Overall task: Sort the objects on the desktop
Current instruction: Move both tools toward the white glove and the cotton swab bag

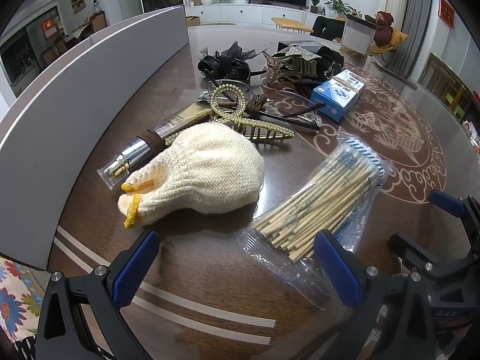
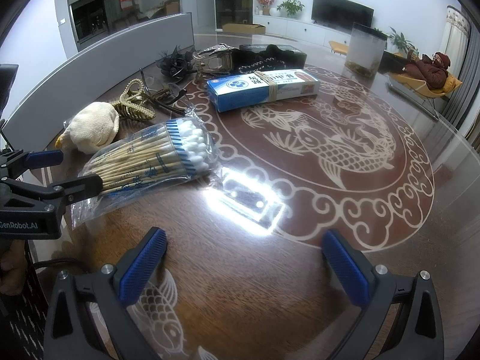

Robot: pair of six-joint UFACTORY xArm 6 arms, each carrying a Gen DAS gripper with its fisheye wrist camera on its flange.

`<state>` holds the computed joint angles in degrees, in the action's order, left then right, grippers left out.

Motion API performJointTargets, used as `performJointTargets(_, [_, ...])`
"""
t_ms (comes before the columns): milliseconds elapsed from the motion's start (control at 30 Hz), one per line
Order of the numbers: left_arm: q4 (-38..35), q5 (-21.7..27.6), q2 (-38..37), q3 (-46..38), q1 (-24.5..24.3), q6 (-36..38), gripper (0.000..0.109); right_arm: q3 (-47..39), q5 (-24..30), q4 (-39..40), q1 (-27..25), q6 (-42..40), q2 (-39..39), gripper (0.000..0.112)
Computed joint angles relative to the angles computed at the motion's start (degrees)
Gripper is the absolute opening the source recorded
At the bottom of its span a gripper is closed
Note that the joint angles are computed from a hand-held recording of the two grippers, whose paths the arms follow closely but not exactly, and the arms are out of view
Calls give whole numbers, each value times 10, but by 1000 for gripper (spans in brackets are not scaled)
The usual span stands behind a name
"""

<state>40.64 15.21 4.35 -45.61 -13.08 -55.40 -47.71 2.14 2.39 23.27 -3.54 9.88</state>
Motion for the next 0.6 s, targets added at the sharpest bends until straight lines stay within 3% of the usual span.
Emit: performJointTargets(600, [-45,-8,4,2,0,38,103,2,0,-1,0,1,-2,103])
